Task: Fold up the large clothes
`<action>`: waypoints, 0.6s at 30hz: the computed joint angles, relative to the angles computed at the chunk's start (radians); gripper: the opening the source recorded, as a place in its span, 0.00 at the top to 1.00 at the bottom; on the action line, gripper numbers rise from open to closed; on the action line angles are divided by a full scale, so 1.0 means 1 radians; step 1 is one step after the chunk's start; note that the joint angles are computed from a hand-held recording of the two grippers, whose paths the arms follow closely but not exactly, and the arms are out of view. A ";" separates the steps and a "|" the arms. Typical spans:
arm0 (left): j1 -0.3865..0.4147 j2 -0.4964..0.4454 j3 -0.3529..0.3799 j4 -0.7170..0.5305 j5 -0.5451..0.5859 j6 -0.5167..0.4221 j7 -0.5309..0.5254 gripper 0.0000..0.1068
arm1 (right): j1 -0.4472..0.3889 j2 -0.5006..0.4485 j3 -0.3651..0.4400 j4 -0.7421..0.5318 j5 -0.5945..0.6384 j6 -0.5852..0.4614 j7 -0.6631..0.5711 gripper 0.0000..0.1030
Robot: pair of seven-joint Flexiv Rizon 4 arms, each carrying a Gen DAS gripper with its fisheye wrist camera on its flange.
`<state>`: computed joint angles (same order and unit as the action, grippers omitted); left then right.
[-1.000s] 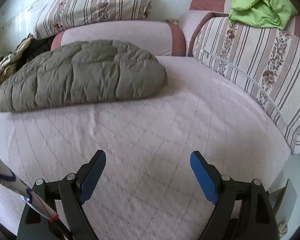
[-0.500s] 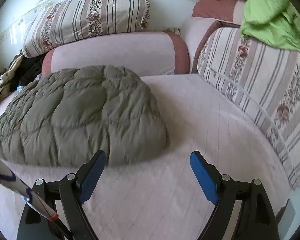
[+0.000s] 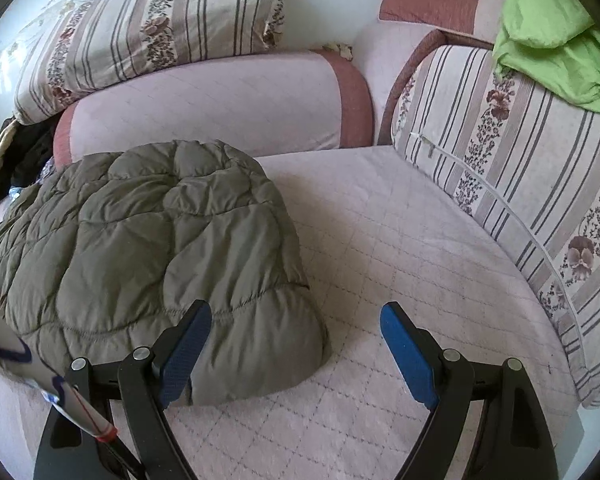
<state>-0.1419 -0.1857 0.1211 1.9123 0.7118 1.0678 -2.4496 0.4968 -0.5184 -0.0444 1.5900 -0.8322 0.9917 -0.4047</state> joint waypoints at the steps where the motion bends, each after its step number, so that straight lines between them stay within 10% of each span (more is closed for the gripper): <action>1: 0.005 -0.007 -0.001 -0.003 -0.008 0.006 0.006 0.11 | -0.005 -0.010 0.005 -0.014 0.016 -0.005 -0.008 0.13; 10: 0.021 -0.043 0.007 -0.012 -0.084 0.039 0.065 0.11 | -0.008 -0.073 0.006 -0.101 0.089 -0.033 -0.065 0.13; 18: 0.149 -0.075 -0.030 0.030 -0.445 0.250 0.278 0.11 | -0.048 -0.142 0.049 -0.204 0.256 -0.023 -0.159 0.13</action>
